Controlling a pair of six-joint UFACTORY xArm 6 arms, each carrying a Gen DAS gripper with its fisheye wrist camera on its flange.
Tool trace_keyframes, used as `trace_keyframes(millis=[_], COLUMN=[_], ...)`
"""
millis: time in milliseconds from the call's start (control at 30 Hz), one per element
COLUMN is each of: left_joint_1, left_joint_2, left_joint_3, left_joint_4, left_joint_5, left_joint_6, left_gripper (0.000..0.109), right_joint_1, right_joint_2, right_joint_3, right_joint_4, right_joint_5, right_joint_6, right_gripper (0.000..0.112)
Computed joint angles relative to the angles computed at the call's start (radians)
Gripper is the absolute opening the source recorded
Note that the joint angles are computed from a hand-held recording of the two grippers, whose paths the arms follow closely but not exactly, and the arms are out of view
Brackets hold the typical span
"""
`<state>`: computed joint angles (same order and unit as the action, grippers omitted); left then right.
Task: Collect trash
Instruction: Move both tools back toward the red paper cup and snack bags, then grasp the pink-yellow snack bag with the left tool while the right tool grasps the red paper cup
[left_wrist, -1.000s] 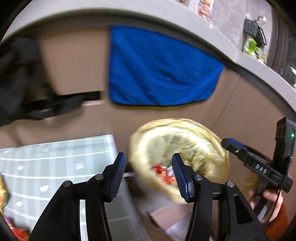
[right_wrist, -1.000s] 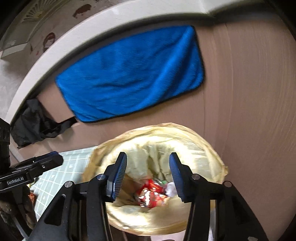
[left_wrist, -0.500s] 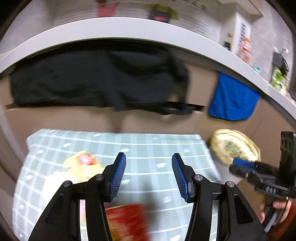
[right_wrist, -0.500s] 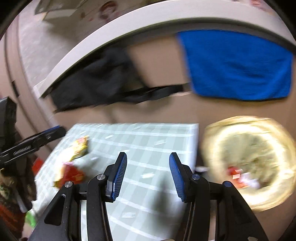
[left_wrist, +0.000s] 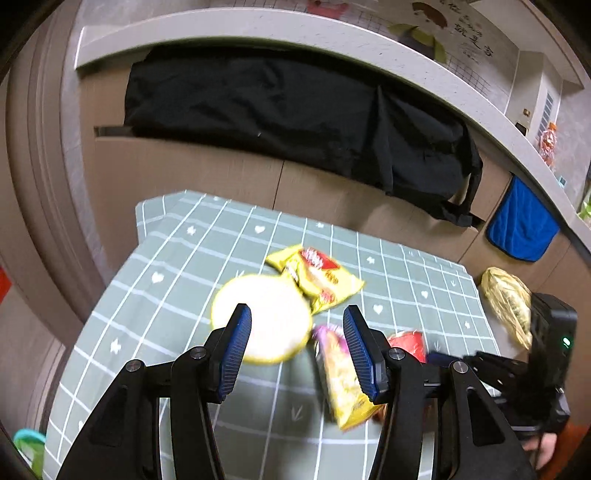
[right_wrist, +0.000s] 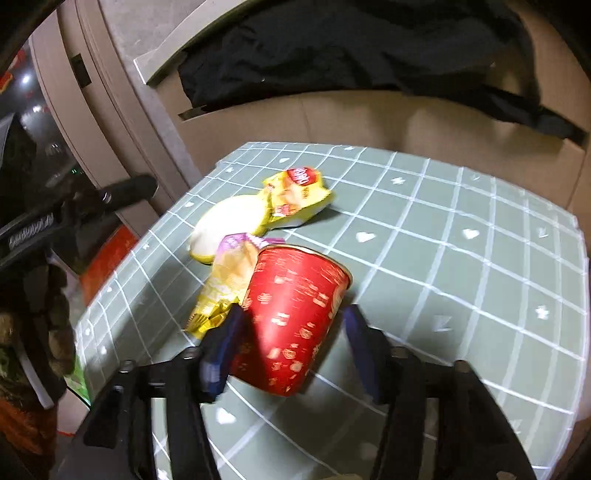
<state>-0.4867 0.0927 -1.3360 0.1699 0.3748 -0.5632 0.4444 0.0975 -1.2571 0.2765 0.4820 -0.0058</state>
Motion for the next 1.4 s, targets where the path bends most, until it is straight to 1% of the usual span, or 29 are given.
trace_keyframes(millis=[100,133,233,300,367,433,500,633,700,733,800,867,900,967,1033,1100,1267,1333,1400], left_joint_1=[0.004,0.001,-0.018,-0.034,-0.047,-0.056,-0.063,-0.075,-0.081,-0.085,-0.088,-0.09,-0.092,-0.097,-0.106,-0.121,-0.152,-0.171,-0.192], left_joint_2=[-0.027,-0.029,-0.018,-0.003,0.02,0.059,0.1,0.178,0.208,0.226,0.256,0.278,0.284,0.292,0.299,0.305,0.315,0.326,0.331], left_joint_3=[0.054,0.066,0.084,0.083,0.066,0.028,-0.016,-0.098,-0.135,-0.159,-0.201,-0.233,-0.242,-0.255,-0.275,-0.297,-0.34,-0.378,-0.414], left_joint_4=[-0.089,-0.117,-0.23,-0.269,-0.257,-0.215,-0.173,-0.177,-0.142,-0.114,-0.115,-0.136,-0.137,-0.183,-0.127,-0.044,0.015,0.02,0.064], left_joint_5=[-0.017,-0.021,-0.038,-0.04,-0.031,-0.01,0.013,0.05,0.074,0.094,0.135,0.164,0.165,0.153,0.151,0.15,0.145,0.16,0.17], left_joint_6=[0.055,0.067,0.128,0.152,0.137,0.097,0.055,0.025,-0.008,-0.034,-0.056,-0.066,-0.077,-0.057,-0.1,-0.158,-0.224,-0.227,-0.249], left_gripper=[0.053,0.053,0.053,0.053,0.053,0.053,0.053,0.053,0.053,0.052,0.045,0.037,0.035,0.029,0.026,0.026,0.025,0.025,0.025], right_joint_1=[0.011,0.012,0.013,0.005,-0.008,-0.029,-0.049,-0.086,-0.1,-0.104,-0.114,-0.121,-0.127,-0.141,-0.154,-0.169,-0.215,-0.228,-0.245], right_joint_2=[0.051,0.06,0.029,-0.001,-0.026,-0.064,-0.098,-0.156,-0.171,-0.178,-0.19,-0.204,-0.21,-0.219,-0.227,-0.237,-0.274,-0.291,-0.304], right_joint_3=[-0.049,-0.053,-0.008,0.018,0.034,0.06,0.087,0.143,0.164,0.174,0.193,0.215,0.222,0.232,0.241,0.249,0.274,0.287,0.29], right_joint_4=[-0.014,-0.021,-0.004,-0.023,-0.086,-0.118,-0.125,-0.134,-0.122,-0.116,-0.099,-0.074,-0.045,0.011,0.042,0.078,0.21,0.241,0.268], right_joint_5=[0.052,0.055,0.0,-0.029,-0.046,-0.058,-0.075,-0.107,-0.113,-0.116,-0.123,-0.132,-0.131,-0.133,-0.138,-0.136,-0.122,-0.128,-0.122], right_joint_6=[0.017,0.026,0.018,0.024,0.063,0.09,0.103,0.114,0.094,0.086,0.061,0.031,0.002,-0.058,-0.096,-0.138,-0.269,-0.304,-0.328], right_gripper=[0.059,0.059,0.055,0.054,0.054,0.054,0.055,0.055,0.055,0.055,0.055,0.055,0.055,0.055,0.055,0.055,0.055,0.055,0.055])
